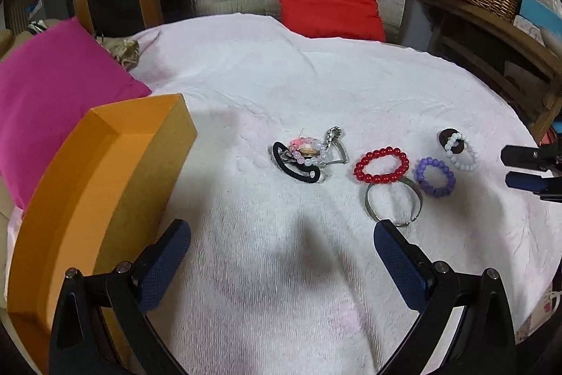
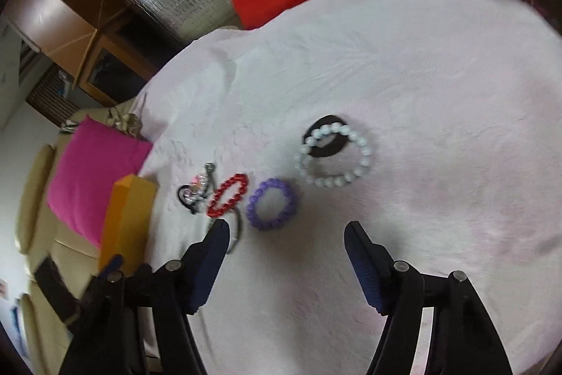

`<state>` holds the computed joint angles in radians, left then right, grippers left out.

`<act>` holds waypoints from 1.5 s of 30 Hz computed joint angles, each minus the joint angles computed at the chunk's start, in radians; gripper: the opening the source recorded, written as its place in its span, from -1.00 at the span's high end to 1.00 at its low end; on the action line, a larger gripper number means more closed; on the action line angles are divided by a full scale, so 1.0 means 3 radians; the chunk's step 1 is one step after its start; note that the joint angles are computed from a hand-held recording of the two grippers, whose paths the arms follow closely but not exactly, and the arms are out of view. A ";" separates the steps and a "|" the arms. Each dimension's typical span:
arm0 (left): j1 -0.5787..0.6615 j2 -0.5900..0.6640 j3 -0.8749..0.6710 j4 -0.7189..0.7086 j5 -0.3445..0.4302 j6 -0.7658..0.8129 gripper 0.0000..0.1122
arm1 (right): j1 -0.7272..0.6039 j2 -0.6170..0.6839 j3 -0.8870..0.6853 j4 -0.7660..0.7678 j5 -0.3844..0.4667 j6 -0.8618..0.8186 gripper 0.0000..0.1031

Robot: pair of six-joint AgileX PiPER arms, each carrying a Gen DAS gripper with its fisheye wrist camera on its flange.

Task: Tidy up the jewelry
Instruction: 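Grasp the pink bead bracelet with the left tool while the right tool grasps the red bead bracelet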

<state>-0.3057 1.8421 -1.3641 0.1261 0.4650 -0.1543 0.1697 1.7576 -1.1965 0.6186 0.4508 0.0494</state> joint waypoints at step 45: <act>0.0151 0.1531 -0.2219 -0.0496 0.1051 0.0497 -0.09 | 0.0243 0.1832 -0.2477 -0.0392 0.1125 0.0478 0.78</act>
<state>-0.2604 2.3013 -2.0298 -0.0228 0.7803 -0.0052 0.2426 2.3071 -1.9396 0.5010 0.7885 0.1928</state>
